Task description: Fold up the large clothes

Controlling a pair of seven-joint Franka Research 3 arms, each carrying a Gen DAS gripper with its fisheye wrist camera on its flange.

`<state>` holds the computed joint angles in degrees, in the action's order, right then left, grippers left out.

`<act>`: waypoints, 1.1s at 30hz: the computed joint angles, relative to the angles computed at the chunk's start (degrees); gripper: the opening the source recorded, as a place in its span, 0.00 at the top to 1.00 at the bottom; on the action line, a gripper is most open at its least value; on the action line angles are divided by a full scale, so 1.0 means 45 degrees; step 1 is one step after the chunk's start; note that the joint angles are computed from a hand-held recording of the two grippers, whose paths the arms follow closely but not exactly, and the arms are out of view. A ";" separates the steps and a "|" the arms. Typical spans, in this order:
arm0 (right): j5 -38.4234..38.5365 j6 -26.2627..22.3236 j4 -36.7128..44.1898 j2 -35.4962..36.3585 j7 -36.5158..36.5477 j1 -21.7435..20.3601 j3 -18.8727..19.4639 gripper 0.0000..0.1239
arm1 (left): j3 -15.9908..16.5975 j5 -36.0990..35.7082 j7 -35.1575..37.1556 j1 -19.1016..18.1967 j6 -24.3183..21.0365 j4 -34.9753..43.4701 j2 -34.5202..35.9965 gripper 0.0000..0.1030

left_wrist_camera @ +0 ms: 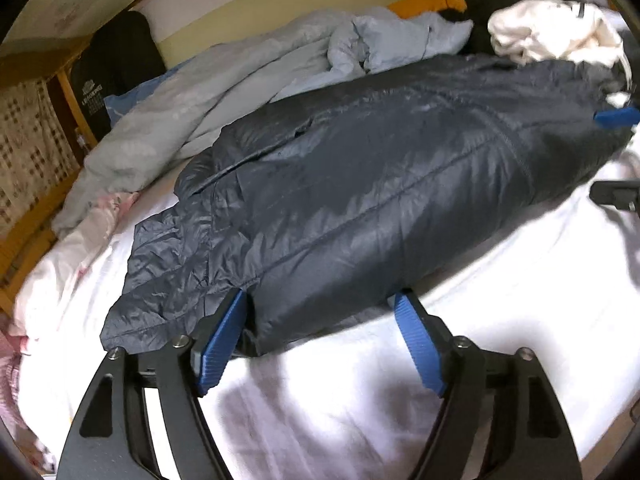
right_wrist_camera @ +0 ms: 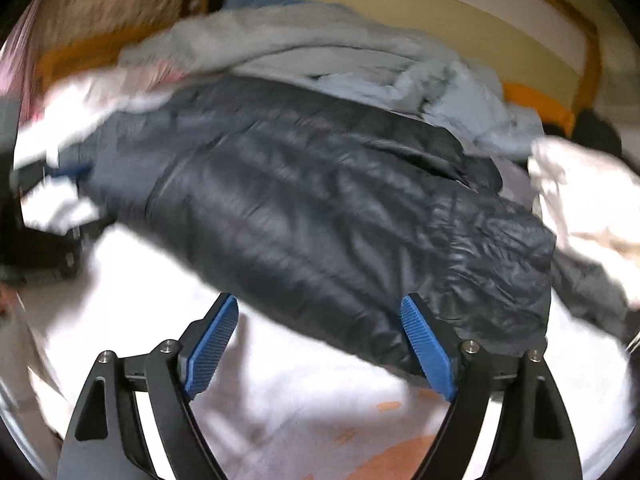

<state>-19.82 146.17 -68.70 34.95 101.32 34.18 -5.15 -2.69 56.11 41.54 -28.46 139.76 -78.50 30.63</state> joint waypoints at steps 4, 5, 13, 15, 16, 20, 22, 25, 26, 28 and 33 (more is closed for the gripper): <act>-0.2698 -0.1940 0.1268 0.0923 0.1635 0.1420 -0.1488 0.29 | 0.0340 0.0703 -0.0441 -0.0358 -0.0694 0.0473 0.0278 0.16; -0.2686 -0.2204 0.1596 0.1088 0.1801 0.1303 -0.1374 0.29 | 0.0416 0.0619 -0.0805 -0.0353 -0.1054 0.0707 0.0387 0.16; -0.2343 -0.3802 0.3556 0.2029 0.3751 0.0222 -0.1225 0.35 | 0.0679 0.0052 -0.3732 0.0508 -0.2110 0.0691 0.0147 0.22; -0.2216 -0.3913 0.3677 0.2066 0.3789 0.0054 -0.1203 0.39 | 0.0396 -0.0310 -0.3361 0.0858 -0.1853 0.0658 0.0190 0.44; -0.2240 -0.3936 0.3734 0.2105 0.3865 0.0041 -0.1242 0.43 | 0.0310 -0.0386 -0.3045 0.0920 -0.1761 0.0729 0.0259 0.50; -0.2643 -0.4130 0.4292 0.2509 0.4374 0.0174 -0.1560 0.74 | 0.0621 0.0773 -0.3618 0.0307 -0.1724 0.0478 0.0014 0.87; -0.2880 -0.3673 0.3823 0.2187 0.4688 0.0267 -0.1638 0.85 | 0.0809 0.1758 -0.4968 0.0091 -0.1422 -0.0322 -0.0755 0.89; -0.3707 -0.2577 0.2075 0.0885 0.5640 0.0611 -0.1806 0.89 | 0.0636 0.3162 -0.6498 0.0045 -0.1186 -0.1615 -0.2157 0.90; -0.4051 -0.2211 0.1403 0.0336 0.6028 0.0731 -0.1840 0.89 | 0.0541 0.3621 -0.6884 0.0043 -0.1190 -0.2032 -0.2619 0.90; -0.4693 -0.1532 0.0307 -0.0576 0.6779 0.0824 -0.1773 0.89 | 0.0294 0.4251 -0.7549 0.0154 -0.1182 -0.2606 -0.3295 0.89; -0.5341 -0.0833 -0.0140 -0.1633 0.7077 0.0431 -0.1015 0.88 | -0.0555 0.2702 -0.5783 0.1054 -0.1821 -0.0969 -0.2660 0.86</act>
